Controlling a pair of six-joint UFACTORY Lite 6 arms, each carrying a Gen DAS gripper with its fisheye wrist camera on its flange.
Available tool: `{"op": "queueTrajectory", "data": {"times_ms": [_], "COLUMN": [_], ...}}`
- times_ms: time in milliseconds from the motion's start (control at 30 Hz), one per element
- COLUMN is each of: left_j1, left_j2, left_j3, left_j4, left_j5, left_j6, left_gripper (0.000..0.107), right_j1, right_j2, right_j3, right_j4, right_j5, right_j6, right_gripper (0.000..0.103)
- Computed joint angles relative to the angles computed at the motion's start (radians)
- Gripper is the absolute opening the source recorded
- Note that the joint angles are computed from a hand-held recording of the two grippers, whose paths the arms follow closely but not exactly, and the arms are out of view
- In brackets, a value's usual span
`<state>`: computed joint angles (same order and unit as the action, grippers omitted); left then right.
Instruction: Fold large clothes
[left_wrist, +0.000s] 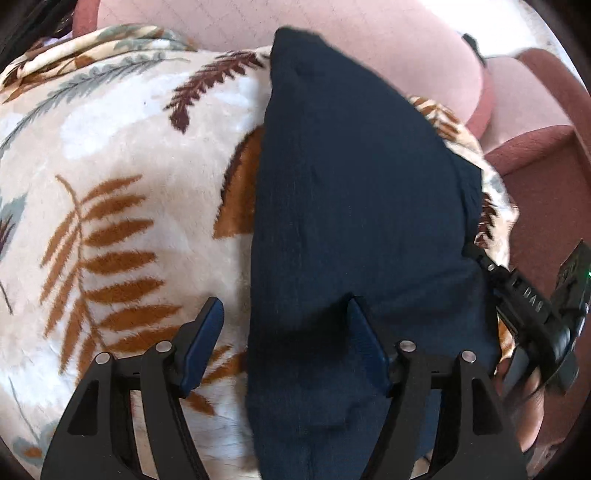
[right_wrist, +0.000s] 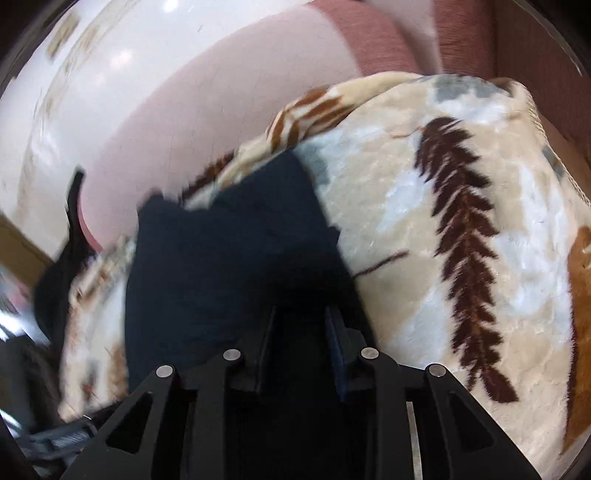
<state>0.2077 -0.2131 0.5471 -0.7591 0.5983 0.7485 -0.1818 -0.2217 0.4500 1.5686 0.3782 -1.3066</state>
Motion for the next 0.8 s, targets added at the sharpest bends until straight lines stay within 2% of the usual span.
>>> {"op": "queueTrajectory", "data": {"times_ms": [67,133,167,233,300,400,500,567,633,700,767,800], "left_j1": [0.073,0.149,0.172,0.21,0.214,0.188,0.147,0.111,0.103,0.093,0.074,0.06], "left_j2": [0.005,0.073,0.112,0.199,0.216,0.193,0.251,0.241,0.227,0.211,0.18,0.16], "left_j3": [0.012,0.055,0.075,0.115,0.11,0.086,0.103,0.097,0.095,0.089,0.08,0.074], "left_j4": [-0.051,-0.103,-0.115,-0.151,-0.17,-0.199,-0.245,-0.267,-0.271,-0.277,-0.237,-0.211], "left_j5": [0.038,0.102,0.125,0.176,0.179,0.172,0.222,0.191,0.185,0.172,0.131,0.111], "left_j6": [0.089,0.16,0.172,0.191,0.201,0.24,0.267,0.258,0.242,0.22,0.162,0.134], "left_gripper": [0.069,0.069,0.069,0.069,0.069,0.073,0.073,0.074,0.074,0.063,0.046,0.042], "right_j1": [-0.085,-0.185,-0.234,-0.272,-0.254,-0.164,-0.192,-0.236,-0.256,-0.242,-0.187,-0.166], "right_j2": [-0.07,-0.071,-0.047,0.001,0.032,0.126,0.198,0.256,0.275,0.256,0.201,0.181], "right_j3": [-0.021,-0.014,-0.008,0.005,0.006,0.036,0.032,0.04,0.043,0.042,0.039,0.035], "right_j4": [-0.075,-0.119,-0.121,-0.121,-0.127,-0.138,-0.072,-0.062,-0.068,-0.083,-0.107,-0.109], "right_j5": [0.054,0.167,0.247,0.34,0.356,0.3,0.387,0.47,0.497,0.473,0.404,0.393], "right_j6": [0.048,0.055,0.034,0.005,-0.014,-0.021,-0.1,-0.134,-0.155,-0.149,-0.118,-0.118], "right_gripper": [0.035,0.064,0.068,0.069,0.072,0.074,0.081,0.082,0.082,0.078,0.059,0.043]}}
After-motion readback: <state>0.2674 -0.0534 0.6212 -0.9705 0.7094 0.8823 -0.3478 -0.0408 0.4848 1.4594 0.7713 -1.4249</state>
